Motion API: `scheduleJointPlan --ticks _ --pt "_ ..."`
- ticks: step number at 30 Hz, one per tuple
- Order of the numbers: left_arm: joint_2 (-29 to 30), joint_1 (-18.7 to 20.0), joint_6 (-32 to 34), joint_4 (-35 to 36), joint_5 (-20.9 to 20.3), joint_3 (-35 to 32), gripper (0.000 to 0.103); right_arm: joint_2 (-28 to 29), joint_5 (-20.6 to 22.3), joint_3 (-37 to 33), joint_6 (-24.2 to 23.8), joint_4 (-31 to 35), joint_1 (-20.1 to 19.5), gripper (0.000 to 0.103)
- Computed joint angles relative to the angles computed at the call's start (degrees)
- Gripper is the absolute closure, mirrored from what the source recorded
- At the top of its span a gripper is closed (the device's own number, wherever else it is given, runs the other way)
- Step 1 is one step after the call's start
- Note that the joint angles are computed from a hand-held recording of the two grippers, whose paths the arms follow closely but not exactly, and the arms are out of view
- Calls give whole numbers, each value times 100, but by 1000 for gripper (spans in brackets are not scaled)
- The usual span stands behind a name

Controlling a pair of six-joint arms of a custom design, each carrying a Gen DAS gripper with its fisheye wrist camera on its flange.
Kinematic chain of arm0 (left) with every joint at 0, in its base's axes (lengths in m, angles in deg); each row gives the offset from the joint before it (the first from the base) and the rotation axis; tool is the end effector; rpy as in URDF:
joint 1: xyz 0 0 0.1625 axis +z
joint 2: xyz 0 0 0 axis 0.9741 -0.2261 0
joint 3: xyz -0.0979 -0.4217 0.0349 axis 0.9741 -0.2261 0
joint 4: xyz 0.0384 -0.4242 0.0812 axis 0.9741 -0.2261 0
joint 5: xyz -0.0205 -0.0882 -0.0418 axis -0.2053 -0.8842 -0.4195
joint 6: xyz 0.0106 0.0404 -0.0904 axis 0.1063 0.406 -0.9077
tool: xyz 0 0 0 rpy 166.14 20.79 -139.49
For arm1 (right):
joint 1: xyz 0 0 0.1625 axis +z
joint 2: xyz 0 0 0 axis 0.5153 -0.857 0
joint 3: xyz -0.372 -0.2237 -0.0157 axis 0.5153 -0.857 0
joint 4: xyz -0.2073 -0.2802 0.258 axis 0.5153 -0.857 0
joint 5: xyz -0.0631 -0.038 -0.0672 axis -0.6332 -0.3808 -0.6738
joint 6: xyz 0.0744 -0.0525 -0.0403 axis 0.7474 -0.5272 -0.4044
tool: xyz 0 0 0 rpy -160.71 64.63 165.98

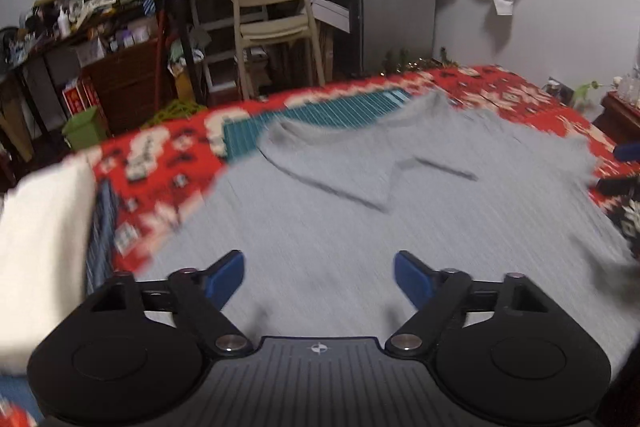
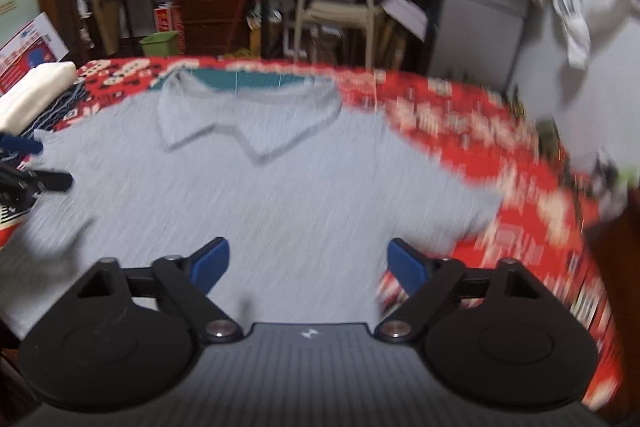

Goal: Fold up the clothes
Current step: 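Grasp the collar edge of the sweater with both grippers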

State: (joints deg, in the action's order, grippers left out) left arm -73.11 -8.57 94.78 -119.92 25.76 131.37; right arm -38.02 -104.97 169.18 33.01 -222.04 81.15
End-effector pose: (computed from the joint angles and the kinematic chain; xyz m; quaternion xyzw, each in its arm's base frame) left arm -0.0220 -0.5373 0.2741 0.4002 0.8355 -0.2727 0.2597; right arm 0.2245 -0.3942 0.0359 0.1674 -0.8324 0.3712 0.3758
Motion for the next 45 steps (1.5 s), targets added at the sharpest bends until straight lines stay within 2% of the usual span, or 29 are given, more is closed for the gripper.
scheduleJointPlan --ticks 1,3,6,11,14,16,19,24,26,27,28,29,30,33,38,45 --pt "160 65 73 49 -40 -241 44 -181 138 -44 -160 162 -95 31" --pt "473 182 208 168 -113 -731 53 -508 513 -179 -399 522 -344 47" --pt "982 357 180 586 -172 -1487 56 -772 885 -605 -783 1154 -680 58" --pt "1709 584 47 1381 -214 -2531 58 -770 1598 -1566 -1267 2285 -1200 58" --pt "1982 644 221 1600 -210 -2862 58 -642 1965 -2125 -1417 2996 -1508 58" --pt "2095 680 409 1580 -267 -2955 53 -513 2077 -2488 -1515 3426 -1677 58" --pt "2238 753 549 1614 -446 -3120 42 -336 2264 -2864 -1657 3705 -1869 55" --pt "2357 863 528 1890 -788 -3399 36 -286 2716 -3028 -1593 4149 -2058 54" --pt "2344 878 589 1907 -875 -3395 43 -240 2771 -3060 -1563 4127 -2074 57" --pt "2316 879 626 1928 -936 -3366 65 -238 2798 -3059 -1457 4150 -2071 73" --pt "2284 875 662 1957 -991 -3331 99 -236 2825 -3058 -1352 4173 -2067 84" --pt "2257 852 686 1920 -959 -3273 99 -222 2780 -3047 -1289 4141 -2038 92" --pt "2234 819 703 1852 -885 -3205 100 -197 2708 -3026 -1296 4049 -1993 93" --pt "2124 775 632 1612 -931 -3031 100 -149 2606 -2948 -1335 3749 -1875 95" --pt "2040 750 257 1350 -1165 -3042 100 -354 2910 -2777 -685 3445 -1815 96" --pt "2443 727 -49 1063 -670 -3480 100 -239 2681 -3234 -326 3645 -1768 96"
